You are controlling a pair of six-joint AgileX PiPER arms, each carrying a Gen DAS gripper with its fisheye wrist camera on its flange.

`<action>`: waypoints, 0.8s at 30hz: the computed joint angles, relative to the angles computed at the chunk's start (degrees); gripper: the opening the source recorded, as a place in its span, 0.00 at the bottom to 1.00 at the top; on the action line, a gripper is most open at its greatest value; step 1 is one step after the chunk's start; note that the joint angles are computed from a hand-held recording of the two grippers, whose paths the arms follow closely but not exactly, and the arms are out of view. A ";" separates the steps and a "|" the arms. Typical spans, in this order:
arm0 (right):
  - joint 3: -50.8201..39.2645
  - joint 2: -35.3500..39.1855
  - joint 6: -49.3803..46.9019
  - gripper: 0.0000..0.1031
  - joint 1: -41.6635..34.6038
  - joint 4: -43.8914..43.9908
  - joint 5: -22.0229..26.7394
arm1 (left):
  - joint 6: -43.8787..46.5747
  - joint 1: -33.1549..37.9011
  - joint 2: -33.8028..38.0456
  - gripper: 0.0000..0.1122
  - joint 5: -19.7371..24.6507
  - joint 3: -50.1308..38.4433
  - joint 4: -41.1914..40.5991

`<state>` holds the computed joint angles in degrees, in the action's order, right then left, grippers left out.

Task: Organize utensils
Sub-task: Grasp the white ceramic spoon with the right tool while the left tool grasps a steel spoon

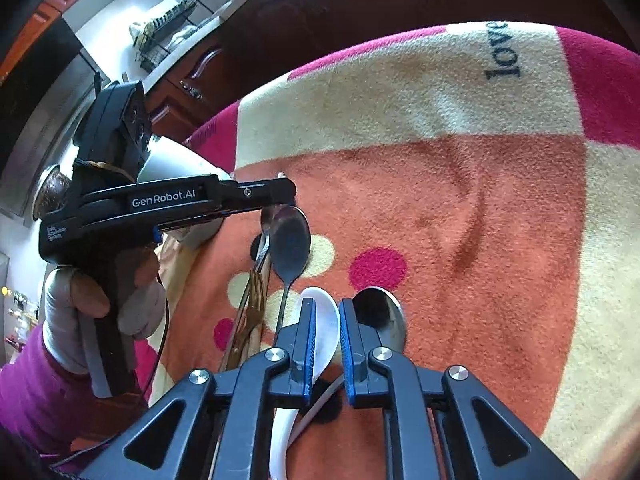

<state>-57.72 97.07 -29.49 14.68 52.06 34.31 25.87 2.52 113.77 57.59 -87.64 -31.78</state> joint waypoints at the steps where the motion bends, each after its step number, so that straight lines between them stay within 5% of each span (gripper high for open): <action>1: -0.24 0.35 -0.03 0.10 0.10 -0.20 0.17 | 0.45 -0.24 -0.41 0.09 -0.25 0.55 0.09; 8: 3.34 -3.37 1.18 0.03 2.29 -0.58 -4.77 | 3.48 1.40 -1.28 0.07 3.20 1.48 -2.46; 15: 5.54 -5.59 -2.83 0.03 -0.12 3.52 -3.29 | 2.25 4.20 -2.44 0.05 3.64 2.43 -3.90; 17: 4.29 -5.23 -2.59 0.06 0.16 3.40 -2.39 | 2.63 4.43 -3.22 0.05 3.94 2.93 -3.70; 19: 2.78 -4.72 0.58 0.29 0.97 -0.34 -2.06 | 3.10 4.81 -4.03 0.05 4.26 3.75 -3.80; 20: 2.49 -4.72 1.74 0.33 1.20 -2.23 -1.75 | 3.79 5.49 -4.49 0.05 4.80 4.21 -4.10; 24: 0.76 -3.20 5.23 0.34 2.94 -7.80 -0.95 | 5.81 7.04 -6.64 0.05 5.72 7.26 -5.33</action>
